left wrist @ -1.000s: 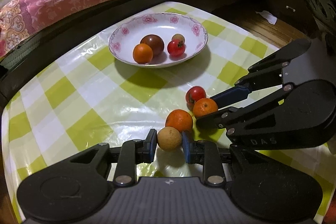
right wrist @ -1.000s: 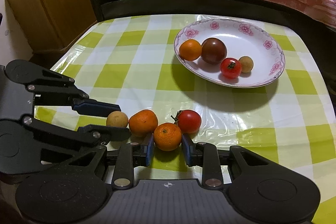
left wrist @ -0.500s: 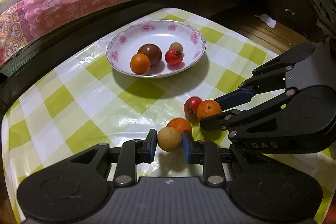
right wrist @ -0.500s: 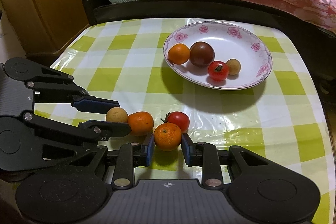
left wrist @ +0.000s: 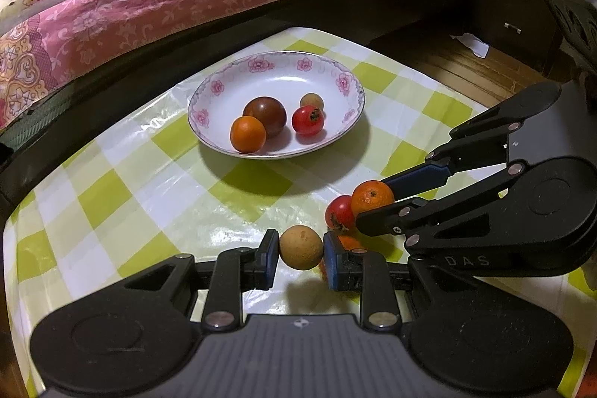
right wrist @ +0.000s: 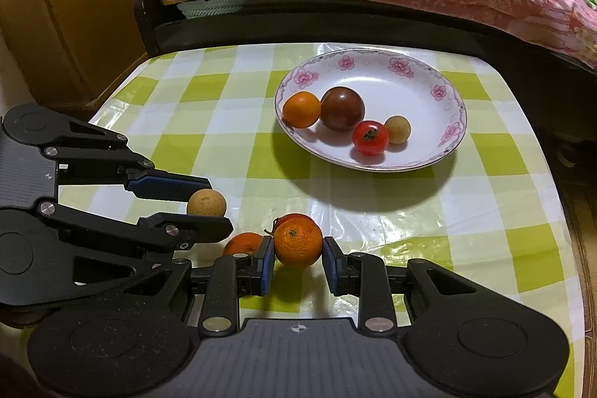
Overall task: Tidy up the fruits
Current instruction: 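Lift the tangerine with the right gripper while the left grasps and lifts the tan fruit, then carry the tangerine in the right gripper while the left carries the tan fruit over the plate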
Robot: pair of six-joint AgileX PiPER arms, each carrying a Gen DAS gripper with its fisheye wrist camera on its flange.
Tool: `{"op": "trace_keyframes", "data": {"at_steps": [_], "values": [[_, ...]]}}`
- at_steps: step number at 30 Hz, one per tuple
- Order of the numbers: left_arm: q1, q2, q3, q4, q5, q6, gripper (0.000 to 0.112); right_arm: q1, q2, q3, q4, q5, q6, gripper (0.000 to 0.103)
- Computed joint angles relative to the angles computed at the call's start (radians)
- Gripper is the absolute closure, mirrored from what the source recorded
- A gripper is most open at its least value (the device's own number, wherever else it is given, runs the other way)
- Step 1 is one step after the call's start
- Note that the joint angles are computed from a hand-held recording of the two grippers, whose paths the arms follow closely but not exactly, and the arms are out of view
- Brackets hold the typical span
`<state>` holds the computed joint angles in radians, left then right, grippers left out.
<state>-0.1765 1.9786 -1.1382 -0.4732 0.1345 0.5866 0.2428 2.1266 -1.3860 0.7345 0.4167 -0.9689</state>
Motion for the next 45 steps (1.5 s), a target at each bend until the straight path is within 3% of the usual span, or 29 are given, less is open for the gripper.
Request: {"op": "trace_keyframes", "data": {"at_steps": [23,45], "values": [[0.015,0.005,-0.014,0.023,-0.017,-0.025,0.078,-0.016,0.01,-0.029,-0.02,0.003,0.032,0.079],[0.022,0.099,-0.202,0.199,-0.015,-0.222,0.079,-0.015,0.06,-0.166,-0.063,-0.011,0.114,0.079]]}}
